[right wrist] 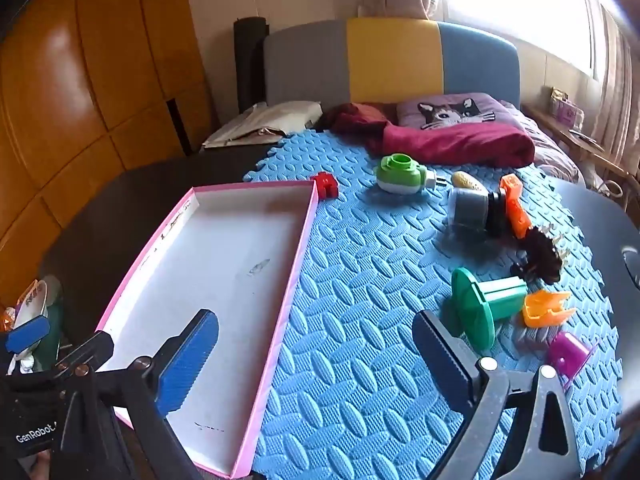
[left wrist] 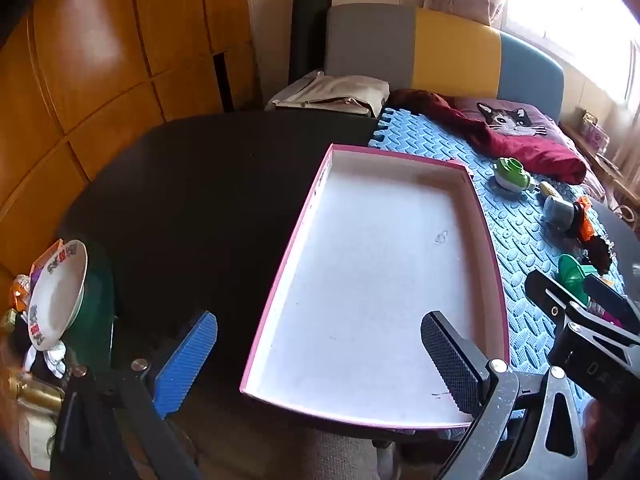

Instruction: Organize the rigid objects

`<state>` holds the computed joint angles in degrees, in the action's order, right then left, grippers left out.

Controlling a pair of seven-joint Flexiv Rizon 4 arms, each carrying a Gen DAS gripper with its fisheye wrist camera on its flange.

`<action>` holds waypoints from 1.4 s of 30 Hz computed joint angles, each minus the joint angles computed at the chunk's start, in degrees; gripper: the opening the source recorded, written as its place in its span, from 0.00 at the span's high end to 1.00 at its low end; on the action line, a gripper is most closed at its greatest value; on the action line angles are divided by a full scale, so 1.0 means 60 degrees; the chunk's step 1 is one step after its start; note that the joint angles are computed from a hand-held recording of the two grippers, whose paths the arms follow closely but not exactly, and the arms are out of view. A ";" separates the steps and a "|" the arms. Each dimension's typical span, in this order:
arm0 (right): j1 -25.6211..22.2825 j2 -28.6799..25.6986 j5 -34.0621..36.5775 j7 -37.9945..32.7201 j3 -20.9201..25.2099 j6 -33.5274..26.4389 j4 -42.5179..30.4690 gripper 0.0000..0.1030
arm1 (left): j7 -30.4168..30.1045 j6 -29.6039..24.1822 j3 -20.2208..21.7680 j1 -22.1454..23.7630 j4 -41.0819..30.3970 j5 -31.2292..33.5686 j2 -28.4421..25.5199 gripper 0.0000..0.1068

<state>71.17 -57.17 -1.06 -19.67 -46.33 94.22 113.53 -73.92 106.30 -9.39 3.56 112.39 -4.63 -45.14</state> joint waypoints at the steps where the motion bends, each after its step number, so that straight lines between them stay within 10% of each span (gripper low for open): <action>1: -0.0083 0.0094 -0.0444 0.0292 0.0025 0.0065 0.0077 0.04 | -0.0021 0.0058 0.0094 -0.0091 0.0005 -0.0030 -0.0010 0.04; 42: 0.0186 0.0294 0.0454 -0.0697 0.0186 0.0202 0.0520 0.18 | 0.0082 -0.0319 0.0307 -0.0468 0.0067 -0.0263 0.0061 0.04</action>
